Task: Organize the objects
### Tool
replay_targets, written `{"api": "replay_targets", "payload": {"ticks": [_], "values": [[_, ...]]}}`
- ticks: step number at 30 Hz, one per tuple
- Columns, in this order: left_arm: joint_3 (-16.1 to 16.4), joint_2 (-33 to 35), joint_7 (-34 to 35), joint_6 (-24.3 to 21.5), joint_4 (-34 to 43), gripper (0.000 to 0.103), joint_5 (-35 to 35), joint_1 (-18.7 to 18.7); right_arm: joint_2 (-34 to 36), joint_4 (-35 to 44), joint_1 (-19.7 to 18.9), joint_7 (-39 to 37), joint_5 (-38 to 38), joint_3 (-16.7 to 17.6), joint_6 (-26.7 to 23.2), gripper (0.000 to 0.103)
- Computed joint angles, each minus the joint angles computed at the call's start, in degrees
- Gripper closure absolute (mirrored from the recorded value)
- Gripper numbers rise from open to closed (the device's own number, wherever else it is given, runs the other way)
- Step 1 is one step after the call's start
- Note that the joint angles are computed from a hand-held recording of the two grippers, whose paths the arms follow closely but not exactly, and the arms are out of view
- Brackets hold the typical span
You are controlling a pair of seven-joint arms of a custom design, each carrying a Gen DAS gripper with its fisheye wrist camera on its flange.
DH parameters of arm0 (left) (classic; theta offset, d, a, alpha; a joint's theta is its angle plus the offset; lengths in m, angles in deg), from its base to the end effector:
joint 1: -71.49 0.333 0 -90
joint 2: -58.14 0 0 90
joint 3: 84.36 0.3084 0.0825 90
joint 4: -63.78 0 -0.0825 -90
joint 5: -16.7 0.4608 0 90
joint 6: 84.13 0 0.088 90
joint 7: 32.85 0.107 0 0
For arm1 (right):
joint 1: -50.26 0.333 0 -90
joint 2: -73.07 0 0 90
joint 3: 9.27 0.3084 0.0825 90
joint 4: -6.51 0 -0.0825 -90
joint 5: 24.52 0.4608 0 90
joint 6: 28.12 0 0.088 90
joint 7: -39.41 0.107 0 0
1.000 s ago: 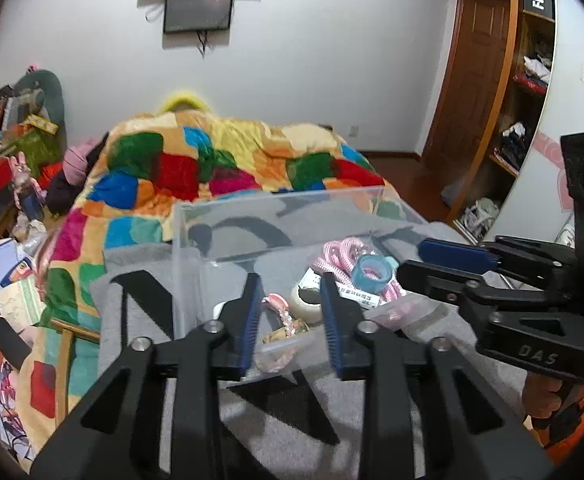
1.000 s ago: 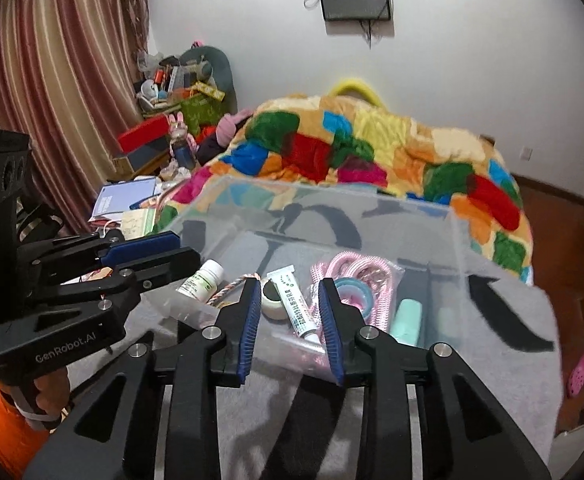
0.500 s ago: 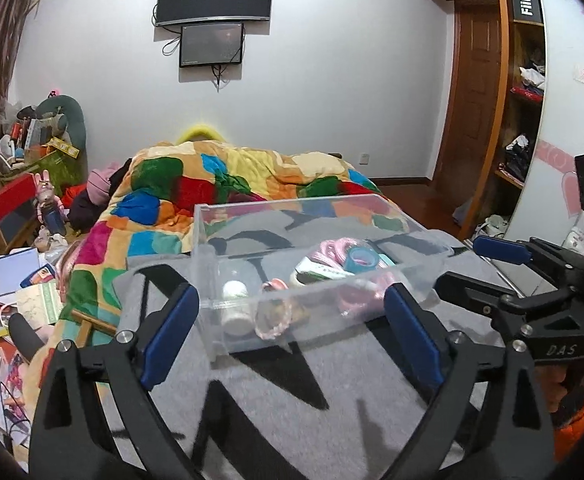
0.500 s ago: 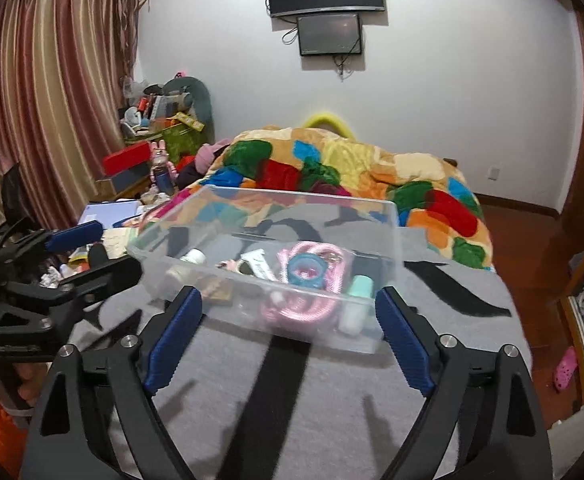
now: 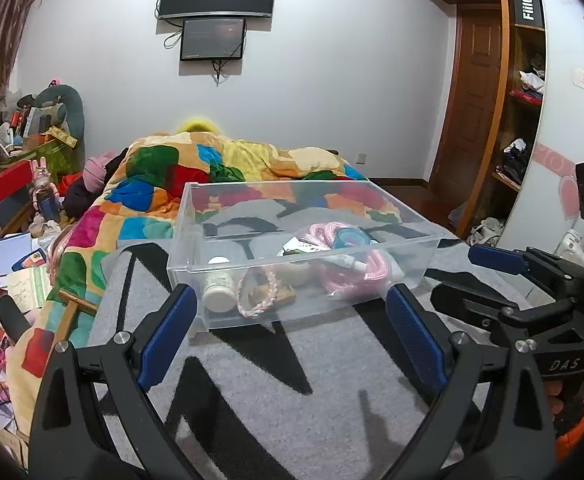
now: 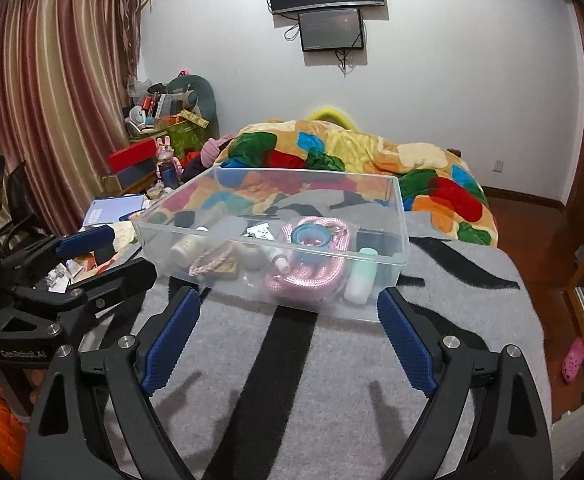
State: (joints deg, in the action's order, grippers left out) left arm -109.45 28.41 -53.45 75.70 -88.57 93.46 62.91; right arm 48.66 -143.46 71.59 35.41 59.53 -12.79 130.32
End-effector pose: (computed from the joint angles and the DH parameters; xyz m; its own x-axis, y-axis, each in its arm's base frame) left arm 0.3762 -0.2859 0.3712 0.0808 -0.9925 0.0915 -0.5132 -0.1201 -0.8498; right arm 0.4700 0.1083 0.3725 0.6590 -0.7452 -0.1020 -0.4796 -0.3118 -0.8202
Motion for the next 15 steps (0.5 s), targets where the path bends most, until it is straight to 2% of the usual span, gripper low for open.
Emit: {"api": "replay_targets", "payload": {"ticks": [15], "values": [[0.22,-0.07,-1.28,1.24,-0.31,0.006,0.61,0.51,-1.57,-1.23,-0.21,-1.29,0.92,-0.39,-0.65,0.014]]}}
